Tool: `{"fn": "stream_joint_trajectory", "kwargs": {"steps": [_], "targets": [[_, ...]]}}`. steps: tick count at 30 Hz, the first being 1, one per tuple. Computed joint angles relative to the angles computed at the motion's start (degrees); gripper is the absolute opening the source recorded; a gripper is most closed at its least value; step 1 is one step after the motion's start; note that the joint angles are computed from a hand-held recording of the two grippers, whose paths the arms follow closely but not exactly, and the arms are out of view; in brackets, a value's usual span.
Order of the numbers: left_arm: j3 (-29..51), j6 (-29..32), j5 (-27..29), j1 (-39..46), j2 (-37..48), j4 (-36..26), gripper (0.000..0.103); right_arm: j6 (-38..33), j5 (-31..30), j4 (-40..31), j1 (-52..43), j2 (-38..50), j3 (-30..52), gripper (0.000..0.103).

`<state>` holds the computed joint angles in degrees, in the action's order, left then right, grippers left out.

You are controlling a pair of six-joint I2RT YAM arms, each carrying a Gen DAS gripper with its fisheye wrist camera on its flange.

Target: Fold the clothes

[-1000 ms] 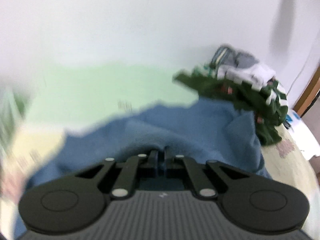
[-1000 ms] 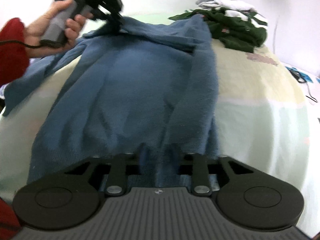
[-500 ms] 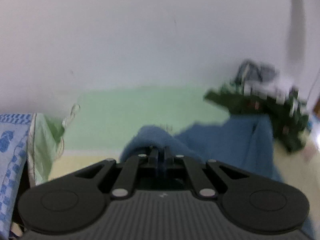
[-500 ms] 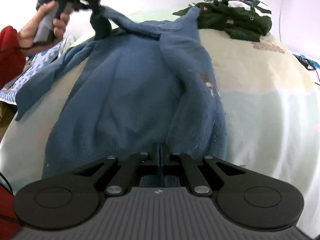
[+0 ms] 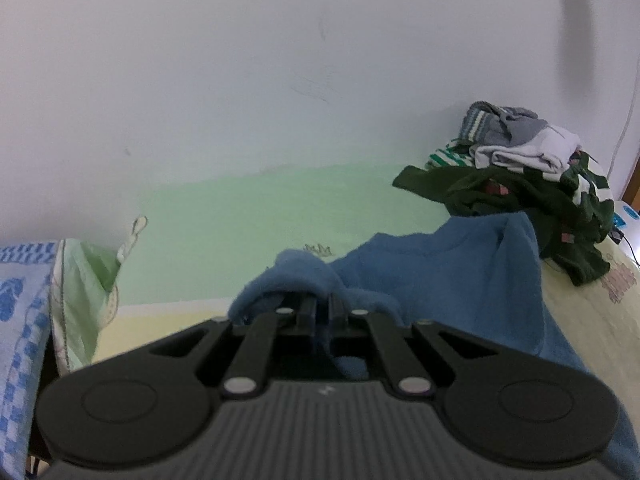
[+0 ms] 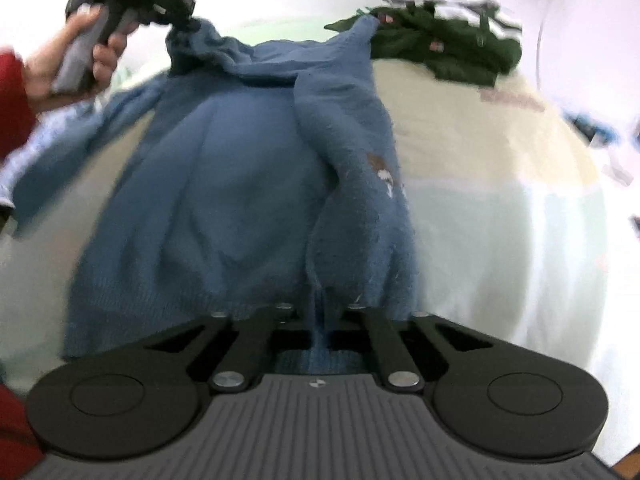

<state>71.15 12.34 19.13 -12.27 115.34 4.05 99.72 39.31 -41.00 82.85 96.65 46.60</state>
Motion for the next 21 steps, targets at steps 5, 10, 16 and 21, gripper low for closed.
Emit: {"fn": "stream_joint_trajectory", "kwargs": {"steps": [5, 10, 16, 21], "targets": [[0.58, -2.16, 1.51, 1.35, -1.19, -0.03, 0.001, -3.26, 0.43, 2.47, 2.99, -9.63, -3.93, 0.003], [0.93, -0.17, -1.5, 0.92, 0.34, -0.38, 0.001, -9.77, -4.79, 11.65, 0.8, -6.41, -5.97, 0.004], [-0.25, 1.06, -2.03, 1.66, 0.69, -0.03, 0.001, -13.71, -2.38, 10.98, -1.94, -13.98, -7.55, 0.028], [-0.41, 0.29, -3.02, 0.99, 0.19, -0.77, 0.001, -24.13, 1.23, 15.87, -13.13, -12.9, -9.75, 0.026]]}}
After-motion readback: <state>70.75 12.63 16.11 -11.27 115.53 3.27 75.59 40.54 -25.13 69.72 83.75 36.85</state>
